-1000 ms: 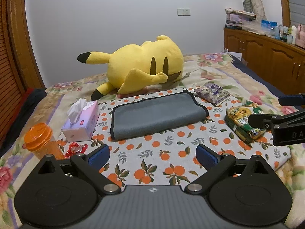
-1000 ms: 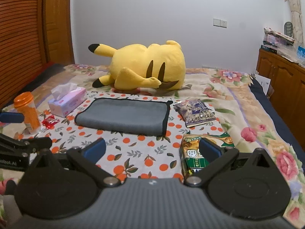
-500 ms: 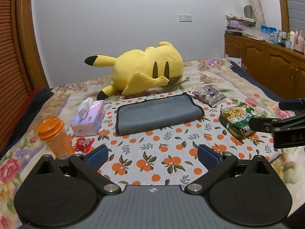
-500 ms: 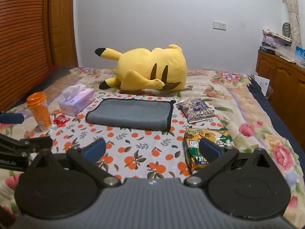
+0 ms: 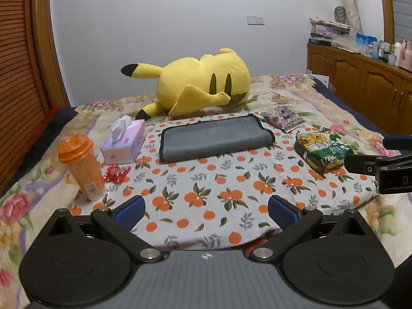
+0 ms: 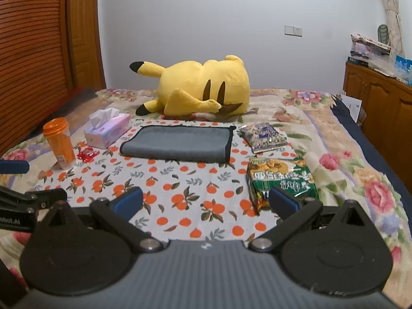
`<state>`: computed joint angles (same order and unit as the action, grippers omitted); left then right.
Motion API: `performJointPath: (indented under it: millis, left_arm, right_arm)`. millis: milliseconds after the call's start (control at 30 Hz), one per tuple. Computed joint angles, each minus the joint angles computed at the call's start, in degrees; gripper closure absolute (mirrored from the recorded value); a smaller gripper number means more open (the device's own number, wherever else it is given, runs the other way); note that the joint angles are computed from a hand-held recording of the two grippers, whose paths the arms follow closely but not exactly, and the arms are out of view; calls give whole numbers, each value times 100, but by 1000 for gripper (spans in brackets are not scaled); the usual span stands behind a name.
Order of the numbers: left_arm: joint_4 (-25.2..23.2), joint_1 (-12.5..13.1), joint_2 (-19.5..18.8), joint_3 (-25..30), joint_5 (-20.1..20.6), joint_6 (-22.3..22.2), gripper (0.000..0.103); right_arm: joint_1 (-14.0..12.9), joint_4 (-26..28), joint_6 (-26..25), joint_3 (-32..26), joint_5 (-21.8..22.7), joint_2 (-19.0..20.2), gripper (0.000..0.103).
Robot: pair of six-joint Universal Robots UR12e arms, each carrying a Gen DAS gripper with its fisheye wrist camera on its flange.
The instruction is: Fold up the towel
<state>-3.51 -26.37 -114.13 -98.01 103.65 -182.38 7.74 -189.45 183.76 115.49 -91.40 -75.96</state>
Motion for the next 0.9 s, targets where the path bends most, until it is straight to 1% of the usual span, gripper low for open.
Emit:
performJointPath:
  millis: [333, 567, 900]
  left_arm:
    - [-39, 0, -3, -139, 57, -142, 0]
    - [185, 2, -47, -234, 120, -191, 0]
    - [352, 2, -79, -284, 265, -291, 0]
  right_arm:
    - [51, -10, 13, 84, -11, 7, 0]
    - [92, -82, -32, 104, -108, 43, 0]
    - [101, -110, 8, 136, -204, 82, 0]
